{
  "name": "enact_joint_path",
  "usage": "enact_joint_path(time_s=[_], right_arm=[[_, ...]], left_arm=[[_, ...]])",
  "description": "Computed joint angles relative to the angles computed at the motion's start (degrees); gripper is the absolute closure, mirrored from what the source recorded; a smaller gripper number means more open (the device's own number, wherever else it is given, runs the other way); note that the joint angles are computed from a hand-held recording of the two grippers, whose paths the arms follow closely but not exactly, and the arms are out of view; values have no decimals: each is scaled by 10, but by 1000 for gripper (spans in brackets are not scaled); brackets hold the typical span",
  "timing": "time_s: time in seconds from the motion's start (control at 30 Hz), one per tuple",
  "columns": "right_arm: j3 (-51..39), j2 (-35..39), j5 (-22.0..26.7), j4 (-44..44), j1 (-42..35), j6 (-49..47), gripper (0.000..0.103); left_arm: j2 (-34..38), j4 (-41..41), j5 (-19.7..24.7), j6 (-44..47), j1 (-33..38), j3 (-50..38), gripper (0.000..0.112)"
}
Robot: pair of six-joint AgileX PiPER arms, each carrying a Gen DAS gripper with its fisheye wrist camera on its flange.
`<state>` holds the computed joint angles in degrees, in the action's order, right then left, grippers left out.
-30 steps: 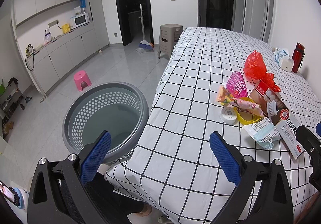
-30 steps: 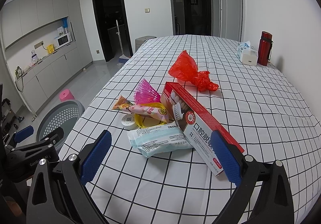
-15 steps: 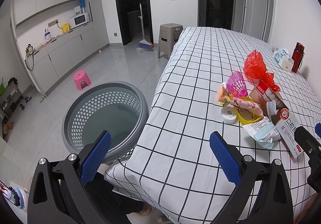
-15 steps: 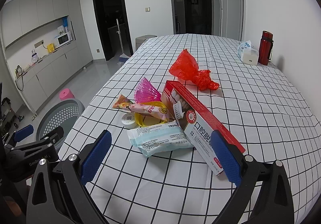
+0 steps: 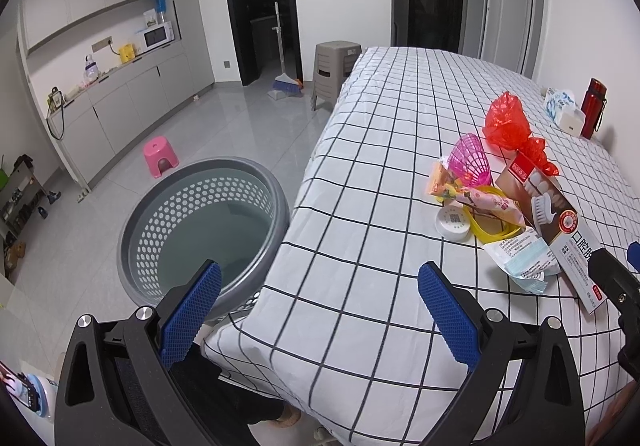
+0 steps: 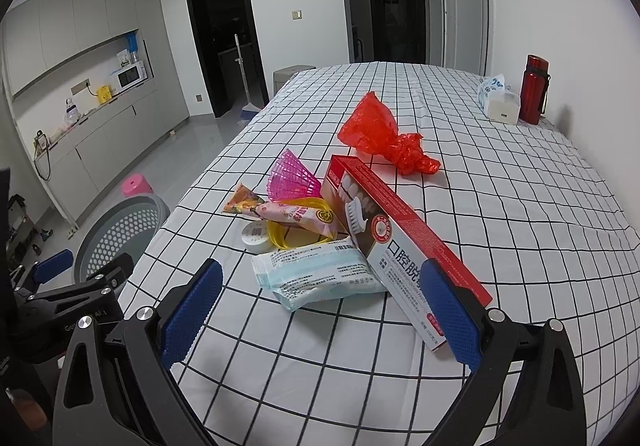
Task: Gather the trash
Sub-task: 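Reach the right gripper to the red toothpaste box and close on it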
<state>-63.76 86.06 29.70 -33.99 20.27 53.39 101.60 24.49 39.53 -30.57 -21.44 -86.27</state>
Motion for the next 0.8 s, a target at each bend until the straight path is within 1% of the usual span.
enact_joint_path(time_s=[0.07,0.2,0.27,0.33,0.4,0.47,0.53,0.63,0.8], right_arm=[[3,-2,-1,6,-11,-14,9],[10,-8,-12,46,-53,-71,9],[8,-6,-24,102,-87,-140,9],[-4,5,-26,168,-119,-226,9],[-21,21,-20,215,-143,-293,9],[-49,47,-7,277,-172,-376,9],[-72,70,9,315,-188,-428,9],[-124,122,52,400,-216,-538,9],[-166,170,86,451,-230,-610,9]], left_arm=[[11,-9,4,8,-2,-10,16],[33,-36,11,31,-5,-34,16],[44,-51,12,42,-7,-46,16],[53,-66,15,54,-11,-59,16],[61,-72,18,60,-16,-70,16],[70,-79,24,66,-21,-83,16],[82,-88,33,70,-26,-101,16],[96,-101,41,72,-31,-123,16],[114,-89,53,60,-48,-149,16]])
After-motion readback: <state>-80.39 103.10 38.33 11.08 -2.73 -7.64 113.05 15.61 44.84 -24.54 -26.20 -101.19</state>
